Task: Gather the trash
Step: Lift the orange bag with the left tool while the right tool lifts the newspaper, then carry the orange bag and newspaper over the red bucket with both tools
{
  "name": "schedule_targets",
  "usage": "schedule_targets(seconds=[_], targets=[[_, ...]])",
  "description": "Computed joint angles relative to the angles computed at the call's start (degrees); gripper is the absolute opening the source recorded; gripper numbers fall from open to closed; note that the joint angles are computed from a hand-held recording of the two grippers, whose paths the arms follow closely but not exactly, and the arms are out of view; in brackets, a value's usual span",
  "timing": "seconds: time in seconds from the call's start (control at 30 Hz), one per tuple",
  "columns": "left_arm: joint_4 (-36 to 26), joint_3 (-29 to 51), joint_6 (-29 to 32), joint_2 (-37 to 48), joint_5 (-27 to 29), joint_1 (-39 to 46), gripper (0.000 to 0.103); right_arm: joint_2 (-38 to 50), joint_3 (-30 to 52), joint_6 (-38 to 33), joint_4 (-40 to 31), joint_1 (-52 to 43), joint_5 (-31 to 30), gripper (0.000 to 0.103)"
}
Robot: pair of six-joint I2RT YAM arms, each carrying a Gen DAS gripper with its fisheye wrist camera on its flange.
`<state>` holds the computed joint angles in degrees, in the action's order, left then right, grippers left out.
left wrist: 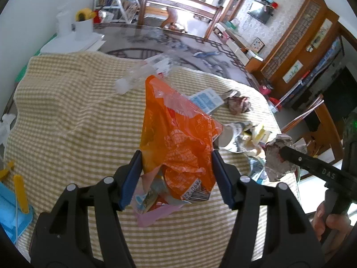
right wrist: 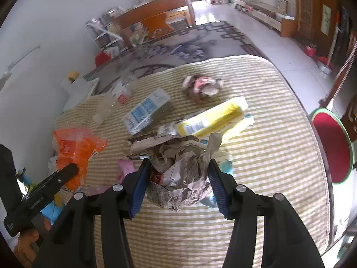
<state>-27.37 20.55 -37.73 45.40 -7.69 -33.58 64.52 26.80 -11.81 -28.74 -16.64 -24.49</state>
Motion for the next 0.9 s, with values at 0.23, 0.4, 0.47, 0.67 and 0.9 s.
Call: schedule_targets(seconds=[0.23,0.4,0.47,0.67,0.9], targets=[[2.40,2.60,-1.51,5.67,-1.84,-4.95,0.059,1.62,0.49,-3.79,-1.29,-5.91,-1.57,0.051],[3.19,5.14,-2.41,9.21,-3.81,-7.80,0.059,3.97,1.62,-6.94,-2.10,-10.18,-3.23,0.052],[3.04,6.46,-2.50,10.47,-4.89,-9.03,0.059,5.10,2.40,-8.36,-2.37,-11.71,-3.70,0.052],[3.78,10.89,-4.51,14.81,-9.67,-12.93,0.059,6.56,4.68,-13.81,-3.25,-17.18,-6.13,0.052],[6.03,17.45,-9.50,24.36,-13.95,-18.84,0.059,13.90,11.77,-20.07,-4.00,-24.54,-10.00,0.052]])
